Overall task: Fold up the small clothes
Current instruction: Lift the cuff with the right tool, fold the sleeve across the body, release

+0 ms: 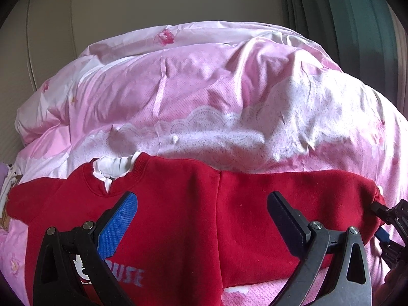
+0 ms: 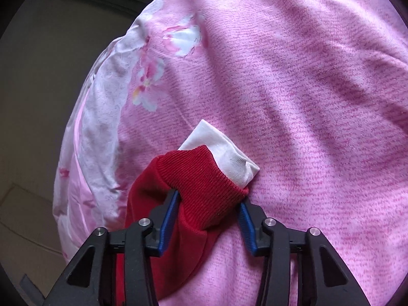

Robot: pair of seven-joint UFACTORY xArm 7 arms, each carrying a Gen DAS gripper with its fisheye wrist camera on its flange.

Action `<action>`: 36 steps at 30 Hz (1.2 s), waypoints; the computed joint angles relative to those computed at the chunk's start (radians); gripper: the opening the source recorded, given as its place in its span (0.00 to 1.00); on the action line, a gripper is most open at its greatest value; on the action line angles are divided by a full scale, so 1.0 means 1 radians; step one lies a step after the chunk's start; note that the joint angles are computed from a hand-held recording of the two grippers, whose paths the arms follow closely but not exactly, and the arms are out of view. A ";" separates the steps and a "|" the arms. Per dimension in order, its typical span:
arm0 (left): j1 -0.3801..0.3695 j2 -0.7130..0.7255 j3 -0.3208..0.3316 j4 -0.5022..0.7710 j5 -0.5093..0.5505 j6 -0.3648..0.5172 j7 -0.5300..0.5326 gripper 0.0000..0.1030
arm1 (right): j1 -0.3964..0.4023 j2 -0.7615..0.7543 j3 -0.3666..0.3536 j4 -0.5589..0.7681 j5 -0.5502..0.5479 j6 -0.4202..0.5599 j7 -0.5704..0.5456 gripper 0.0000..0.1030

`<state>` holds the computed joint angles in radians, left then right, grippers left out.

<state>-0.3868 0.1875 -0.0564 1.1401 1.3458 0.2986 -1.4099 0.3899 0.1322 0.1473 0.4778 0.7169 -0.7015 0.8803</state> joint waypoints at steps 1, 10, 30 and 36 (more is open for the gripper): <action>0.000 0.000 0.000 0.001 -0.002 0.001 0.002 1.00 | -0.002 0.000 0.000 -0.005 -0.013 -0.011 0.011 0.41; 0.041 -0.077 -0.003 -0.067 0.010 0.000 0.009 1.00 | 0.078 -0.040 0.035 0.042 0.263 -0.042 -0.251 0.26; 0.364 -0.361 -0.011 -0.302 -0.131 -0.139 0.197 1.00 | 0.221 0.083 0.168 0.628 0.838 -0.253 -1.334 0.15; 0.458 -0.410 0.016 -0.356 -0.239 -0.202 0.320 1.00 | 0.268 0.226 0.208 0.890 0.857 -0.328 -1.576 0.14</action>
